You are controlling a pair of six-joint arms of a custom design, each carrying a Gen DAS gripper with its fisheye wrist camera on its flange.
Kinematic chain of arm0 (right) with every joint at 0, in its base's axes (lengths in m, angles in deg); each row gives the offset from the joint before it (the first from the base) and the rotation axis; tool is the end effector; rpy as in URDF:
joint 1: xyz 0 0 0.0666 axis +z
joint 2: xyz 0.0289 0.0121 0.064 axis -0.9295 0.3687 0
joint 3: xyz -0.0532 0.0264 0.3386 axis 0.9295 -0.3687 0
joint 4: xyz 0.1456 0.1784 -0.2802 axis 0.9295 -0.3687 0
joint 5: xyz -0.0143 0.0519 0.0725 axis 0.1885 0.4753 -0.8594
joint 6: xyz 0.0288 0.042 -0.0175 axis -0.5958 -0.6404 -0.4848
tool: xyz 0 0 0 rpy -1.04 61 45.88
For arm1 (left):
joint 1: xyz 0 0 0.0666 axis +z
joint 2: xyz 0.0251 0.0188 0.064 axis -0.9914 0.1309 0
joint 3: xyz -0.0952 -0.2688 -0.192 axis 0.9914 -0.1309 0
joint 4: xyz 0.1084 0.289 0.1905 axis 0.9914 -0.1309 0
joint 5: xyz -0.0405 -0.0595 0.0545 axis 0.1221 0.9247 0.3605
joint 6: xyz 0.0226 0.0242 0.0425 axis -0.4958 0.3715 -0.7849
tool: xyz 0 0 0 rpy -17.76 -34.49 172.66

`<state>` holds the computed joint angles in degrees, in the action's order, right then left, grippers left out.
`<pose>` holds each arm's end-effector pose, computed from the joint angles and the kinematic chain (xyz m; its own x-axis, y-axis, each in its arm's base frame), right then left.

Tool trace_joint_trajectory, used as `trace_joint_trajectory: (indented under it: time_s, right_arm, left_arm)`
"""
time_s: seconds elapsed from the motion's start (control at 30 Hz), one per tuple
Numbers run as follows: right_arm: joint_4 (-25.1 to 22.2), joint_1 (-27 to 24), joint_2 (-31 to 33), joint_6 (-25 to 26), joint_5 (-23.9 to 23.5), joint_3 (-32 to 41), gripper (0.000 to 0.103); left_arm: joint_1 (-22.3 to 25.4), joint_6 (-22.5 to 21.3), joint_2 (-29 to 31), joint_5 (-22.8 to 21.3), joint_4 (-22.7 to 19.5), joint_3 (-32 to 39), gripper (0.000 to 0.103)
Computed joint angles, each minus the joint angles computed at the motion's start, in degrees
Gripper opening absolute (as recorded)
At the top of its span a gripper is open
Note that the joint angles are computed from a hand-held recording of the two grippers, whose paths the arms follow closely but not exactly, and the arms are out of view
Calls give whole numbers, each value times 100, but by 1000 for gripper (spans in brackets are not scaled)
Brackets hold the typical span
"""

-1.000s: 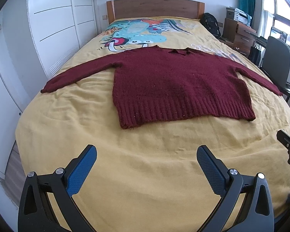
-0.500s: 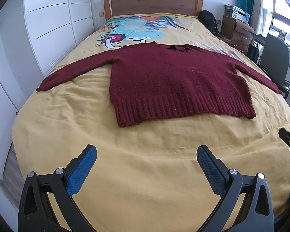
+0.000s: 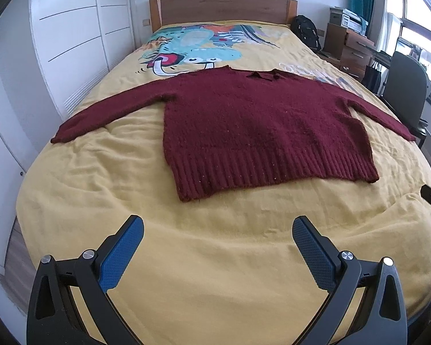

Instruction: Fold small clothes

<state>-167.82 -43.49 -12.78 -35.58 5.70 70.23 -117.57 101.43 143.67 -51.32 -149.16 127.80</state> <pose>0.2957 0.1206 0.5595 -0.7375 0.0718 -0.6716 0.1518 0.9865 -0.0612 0.4461 -0.3002 0.4644 -0.7613 0.0812 -0.6433 0.1006 0.9949 0.0064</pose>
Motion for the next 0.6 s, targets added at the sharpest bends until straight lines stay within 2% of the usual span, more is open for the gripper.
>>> trace_joint_trajectory:
  time_s: [0.17, 0.33, 0.6]
  right_arm:
    - [-179, -139, 240, 33, -1, 396, 103]
    - [-278, -273, 525, 140, -11, 806, 103]
    - [-301, -550, 989, 263, -44, 1406, 103]
  left_arm:
    - [103, -132, 131, 222, -254, 287, 102]
    - [319, 107, 302, 558, -522, 642, 102]
    - [660, 83, 670, 894, -781, 1256, 102]
